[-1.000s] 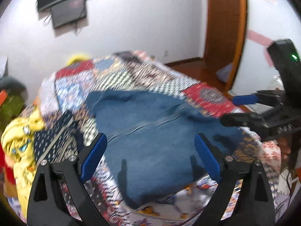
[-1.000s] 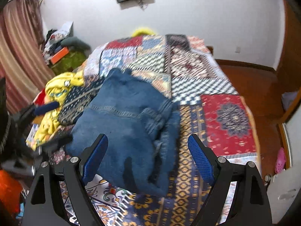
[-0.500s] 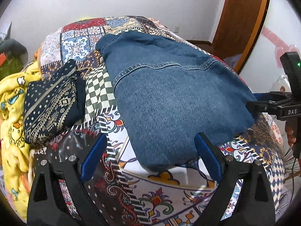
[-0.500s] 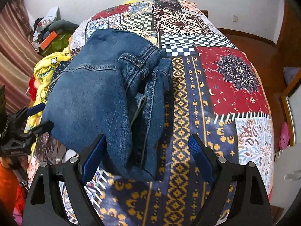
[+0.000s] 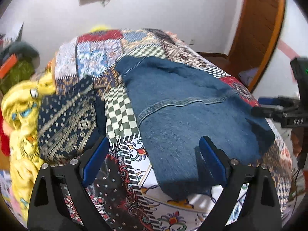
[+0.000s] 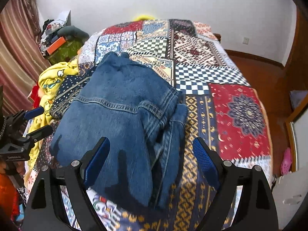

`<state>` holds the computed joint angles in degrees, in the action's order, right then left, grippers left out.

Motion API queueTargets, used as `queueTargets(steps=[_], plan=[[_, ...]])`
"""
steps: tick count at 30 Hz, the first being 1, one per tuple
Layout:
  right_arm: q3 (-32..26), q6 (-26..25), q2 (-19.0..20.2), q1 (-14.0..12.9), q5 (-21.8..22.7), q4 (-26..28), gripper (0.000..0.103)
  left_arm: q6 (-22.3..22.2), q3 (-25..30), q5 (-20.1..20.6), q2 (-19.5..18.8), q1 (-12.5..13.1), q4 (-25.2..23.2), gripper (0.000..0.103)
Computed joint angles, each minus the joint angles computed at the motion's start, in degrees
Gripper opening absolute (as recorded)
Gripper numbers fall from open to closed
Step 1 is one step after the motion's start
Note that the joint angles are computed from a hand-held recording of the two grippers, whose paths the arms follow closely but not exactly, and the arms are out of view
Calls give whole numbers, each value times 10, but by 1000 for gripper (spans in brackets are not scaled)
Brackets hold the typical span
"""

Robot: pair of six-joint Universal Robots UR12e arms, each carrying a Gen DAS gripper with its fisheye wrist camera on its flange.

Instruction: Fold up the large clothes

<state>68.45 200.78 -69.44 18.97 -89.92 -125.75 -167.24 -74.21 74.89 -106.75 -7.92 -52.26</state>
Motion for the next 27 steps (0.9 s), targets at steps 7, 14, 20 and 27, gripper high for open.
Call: queueTargets(steps=[7, 14, 20, 27], plan=[[8, 28, 6, -27, 51, 36, 86, -46, -7, -46, -3, 21, -30, 95], [28, 45, -19, -30, 2, 19, 86, -35, 3, 29, -5, 22, -20, 95], [51, 65, -36, -51, 92, -29, 86, -40, 35, -86, -19, 40, -67, 95], [34, 59, -6, -62, 218, -9, 86, -43, 100, -206, -68, 43, -188, 95]])
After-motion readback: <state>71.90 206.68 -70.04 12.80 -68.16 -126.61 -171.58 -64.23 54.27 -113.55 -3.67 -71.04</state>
